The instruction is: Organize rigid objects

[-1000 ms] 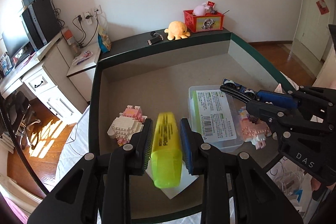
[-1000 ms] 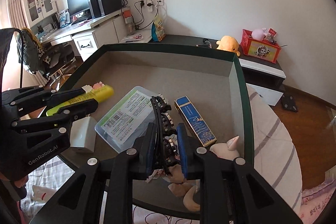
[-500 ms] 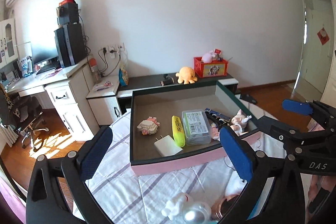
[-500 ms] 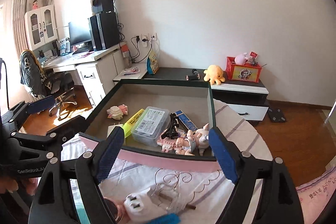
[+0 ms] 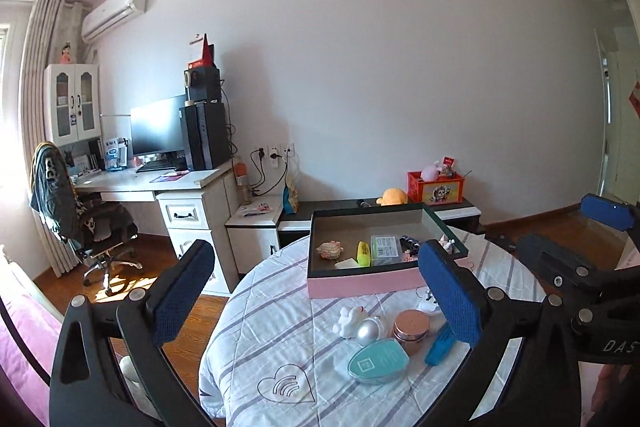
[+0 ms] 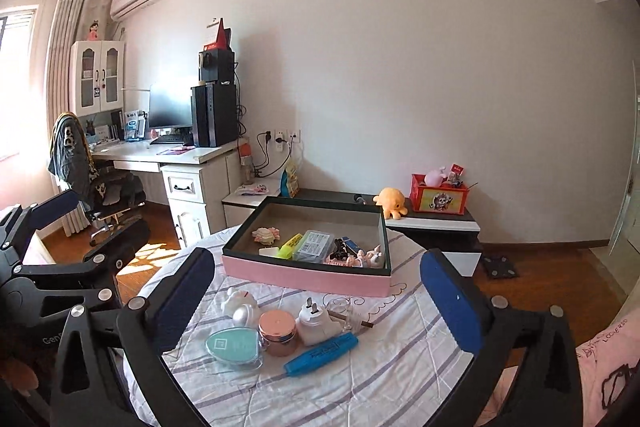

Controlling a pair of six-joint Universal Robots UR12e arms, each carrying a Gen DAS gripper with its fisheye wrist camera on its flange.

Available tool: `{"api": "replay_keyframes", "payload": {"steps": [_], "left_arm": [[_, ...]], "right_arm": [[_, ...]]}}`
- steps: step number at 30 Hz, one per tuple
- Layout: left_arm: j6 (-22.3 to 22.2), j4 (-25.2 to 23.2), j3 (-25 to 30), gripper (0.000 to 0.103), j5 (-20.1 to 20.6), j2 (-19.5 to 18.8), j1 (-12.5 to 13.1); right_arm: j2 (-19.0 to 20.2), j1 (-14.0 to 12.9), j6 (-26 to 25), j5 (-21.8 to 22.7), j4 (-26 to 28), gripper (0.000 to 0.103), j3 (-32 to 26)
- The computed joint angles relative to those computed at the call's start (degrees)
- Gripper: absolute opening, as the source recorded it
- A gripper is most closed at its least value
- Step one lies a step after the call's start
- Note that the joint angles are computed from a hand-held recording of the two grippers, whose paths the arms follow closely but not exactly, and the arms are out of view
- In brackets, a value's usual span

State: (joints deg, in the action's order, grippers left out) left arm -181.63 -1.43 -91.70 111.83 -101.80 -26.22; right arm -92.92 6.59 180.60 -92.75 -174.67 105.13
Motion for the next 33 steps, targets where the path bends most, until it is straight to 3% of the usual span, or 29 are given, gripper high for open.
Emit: {"api": "replay_keyframes", "payload": {"steps": [14, 25, 33], "left_arm": [[1.72, 5.82, -4.29, 0.103, 3.21, 4.48, -2.48], [1.95, 7.45, -4.84, 0.103, 4.13, 5.02, -2.93], [1.18, 5.4, -4.24, 0.103, 3.9, 4.69, -2.72]], "right_arm": [[-5.7, 1.88, 0.19, -2.82, -3.57, 0.103, 4.04], [-5.9, 2.14, -0.41, -2.96, -4.99, 0.103, 4.36], [-5.31, 2.03, -0.16, -2.77, -3.53, 0.103, 4.02]]}}
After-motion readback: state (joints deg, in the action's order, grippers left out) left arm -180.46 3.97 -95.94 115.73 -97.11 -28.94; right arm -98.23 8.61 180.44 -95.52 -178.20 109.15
